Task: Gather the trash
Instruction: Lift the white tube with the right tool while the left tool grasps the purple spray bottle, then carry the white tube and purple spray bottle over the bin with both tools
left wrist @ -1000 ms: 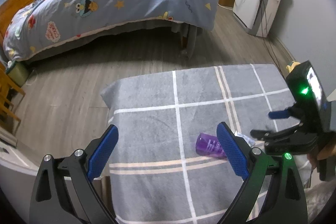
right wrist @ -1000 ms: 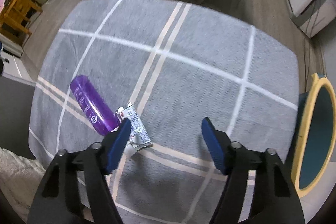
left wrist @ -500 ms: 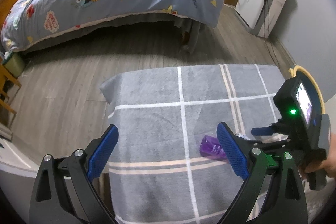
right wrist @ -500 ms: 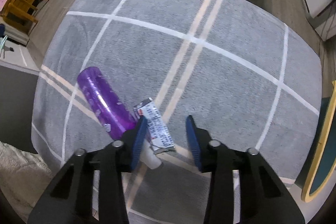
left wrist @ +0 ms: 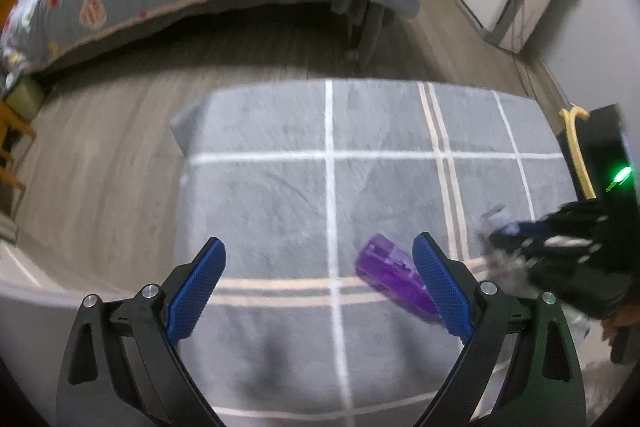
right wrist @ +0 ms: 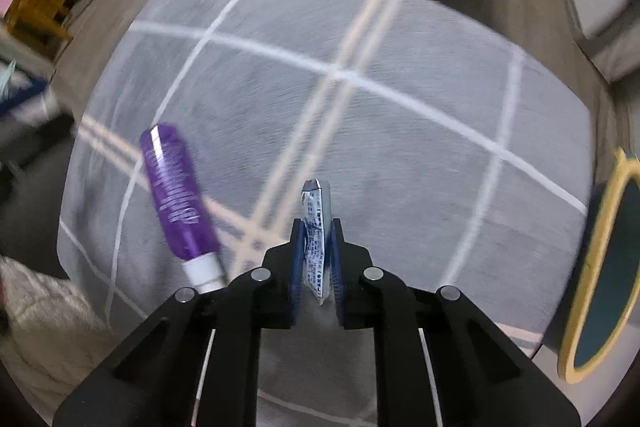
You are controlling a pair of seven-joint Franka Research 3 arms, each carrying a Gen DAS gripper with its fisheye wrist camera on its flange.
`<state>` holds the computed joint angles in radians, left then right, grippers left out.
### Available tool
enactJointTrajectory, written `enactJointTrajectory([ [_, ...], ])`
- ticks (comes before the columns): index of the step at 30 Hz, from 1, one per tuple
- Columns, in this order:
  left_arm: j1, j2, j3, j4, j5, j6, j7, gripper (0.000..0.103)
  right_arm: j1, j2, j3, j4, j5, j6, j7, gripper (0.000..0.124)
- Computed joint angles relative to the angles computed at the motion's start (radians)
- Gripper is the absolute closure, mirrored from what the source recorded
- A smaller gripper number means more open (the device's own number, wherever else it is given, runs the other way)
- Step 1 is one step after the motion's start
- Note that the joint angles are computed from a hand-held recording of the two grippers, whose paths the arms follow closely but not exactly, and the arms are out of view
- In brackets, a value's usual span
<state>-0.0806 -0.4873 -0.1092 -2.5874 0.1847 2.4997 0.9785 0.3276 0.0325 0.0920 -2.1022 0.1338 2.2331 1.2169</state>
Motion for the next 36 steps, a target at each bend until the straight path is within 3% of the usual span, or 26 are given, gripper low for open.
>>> enactJointTrajectory([
  [6,0.01,0.074,-0.096,0.031,0.083,0.005,-0.177,0.009,-0.051,-0.012,-0.04,0.006,-0.018,0.028,0.083,0.112],
  [8,-0.014,0.114,-0.092,0.044,0.073,0.008,-0.204,0.011,-0.07,-0.018,-0.049,0.007,-0.005,0.037,0.081,0.112],
  [10,-0.048,0.147,-0.062,0.043,0.013,0.024,-0.192,0.025,-0.083,-0.03,-0.053,-0.006,0.009,0.05,0.07,0.112],
  [13,-0.078,0.193,-0.049,0.058,-0.038,0.002,-0.16,0.033,-0.105,-0.028,-0.063,0.01,0.02,0.041,0.035,0.112],
  [17,-0.081,0.224,-0.068,0.078,0.002,-0.02,-0.137,0.042,-0.122,-0.016,-0.068,0.037,0.032,0.039,0.014,0.112],
  [19,-0.082,0.221,-0.07,0.074,0.021,-0.003,-0.127,0.06,-0.132,-0.009,-0.072,0.058,0.046,0.031,0.005,0.112],
  [21,-0.091,0.215,-0.058,0.061,0.002,0.026,-0.097,0.064,-0.139,-0.007,-0.074,0.067,0.059,0.03,-0.001,0.112],
  [27,-0.09,0.178,-0.071,0.037,0.055,0.108,-0.064,0.066,-0.151,-0.015,-0.077,0.064,0.069,0.034,-0.017,0.112],
  [36,-0.116,0.164,-0.098,0.085,0.125,0.134,0.009,0.07,-0.184,-0.044,-0.097,0.064,0.141,0.05,-0.03,0.112],
])
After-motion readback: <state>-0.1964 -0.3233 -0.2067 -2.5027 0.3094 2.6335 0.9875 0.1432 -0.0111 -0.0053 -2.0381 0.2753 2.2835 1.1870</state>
